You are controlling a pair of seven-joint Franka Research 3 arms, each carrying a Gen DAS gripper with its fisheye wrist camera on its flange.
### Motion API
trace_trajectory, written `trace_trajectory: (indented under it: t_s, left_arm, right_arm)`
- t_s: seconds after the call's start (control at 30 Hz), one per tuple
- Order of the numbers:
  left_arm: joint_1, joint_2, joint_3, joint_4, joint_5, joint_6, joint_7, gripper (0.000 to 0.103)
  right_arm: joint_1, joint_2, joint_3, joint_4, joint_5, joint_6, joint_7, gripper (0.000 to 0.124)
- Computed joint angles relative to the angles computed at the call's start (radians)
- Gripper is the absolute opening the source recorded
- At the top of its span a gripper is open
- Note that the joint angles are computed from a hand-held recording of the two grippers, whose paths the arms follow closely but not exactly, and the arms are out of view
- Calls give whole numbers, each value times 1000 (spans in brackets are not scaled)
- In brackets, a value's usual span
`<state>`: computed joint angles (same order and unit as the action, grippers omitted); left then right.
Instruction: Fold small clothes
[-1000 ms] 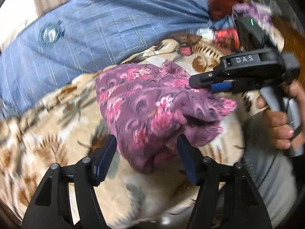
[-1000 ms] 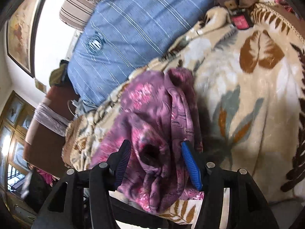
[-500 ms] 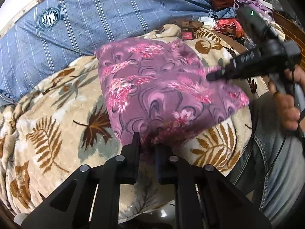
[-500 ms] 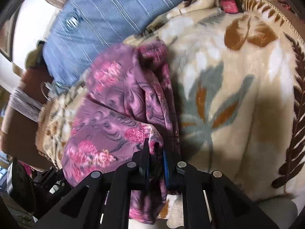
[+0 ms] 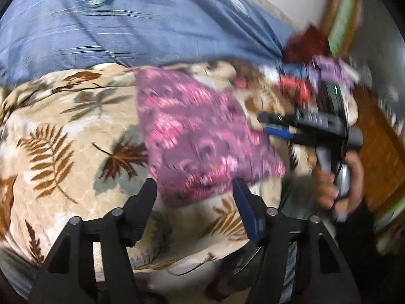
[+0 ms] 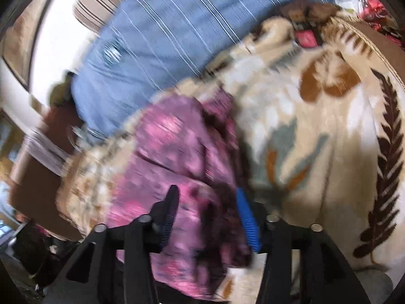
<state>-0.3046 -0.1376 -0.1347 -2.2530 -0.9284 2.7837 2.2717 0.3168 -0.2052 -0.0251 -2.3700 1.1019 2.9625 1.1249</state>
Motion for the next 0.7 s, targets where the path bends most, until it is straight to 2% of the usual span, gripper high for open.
trace_trajectory:
  t_s: [0.07, 0.13, 0.23, 0.3, 0.33, 0.4, 0.43, 0.47, 0.53, 0.6, 0.67, 0.7]
  left_arm:
    - [16, 33, 21, 65, -44, -81, -27, 62]
    - [39, 83, 17, 134, -88, -132, -35, 62]
    - [65, 166, -26, 237, -108, -150, -10, 62]
    - [74, 205, -59, 271, -34, -131, -43, 62]
    - [71, 237, -71, 293, 72, -124, -129, 62]
    - [85, 270, -91, 308, 137, -153, -188, 62]
    - [92, 272, -104, 298, 143, -129, -188, 62]
    - [86, 267, -114, 267, 187, -60, -207, 62]
    - [99, 264, -137, 247, 198, -28, -203, 62]
    - [104, 266, -150, 239, 222, -3, -207, 62]
    - [99, 269, -151, 239, 304, 5, -252, 62]
    - [101, 270, -155, 239, 320, 5, -262, 62]
  right_arm:
    - [-9, 8, -6, 36, -28, -46, 15, 61]
    - [-24, 43, -16, 114, -46, -112, 18, 61]
    - [-77, 163, -10, 304, -207, -235, 61, 60]
    - [-114, 254, -1, 416, -285, -293, 100, 60]
    - [-136, 300, 3, 472, -285, -345, 96, 57]
    - [-187, 402, 18, 581, -248, -451, 82, 47]
    - [-205, 430, 30, 604, -238, -467, 73, 36]
    - [-217, 452, 42, 616, -232, -467, 65, 33]
    - [-226, 479, 54, 620, -250, -450, 88, 33]
    - [-209, 504, 47, 628, -357, -440, 162, 32]
    - [-224, 509, 67, 633, -358, -441, 149, 8]
    - [-221, 490, 68, 616, -368, -406, 149, 8]
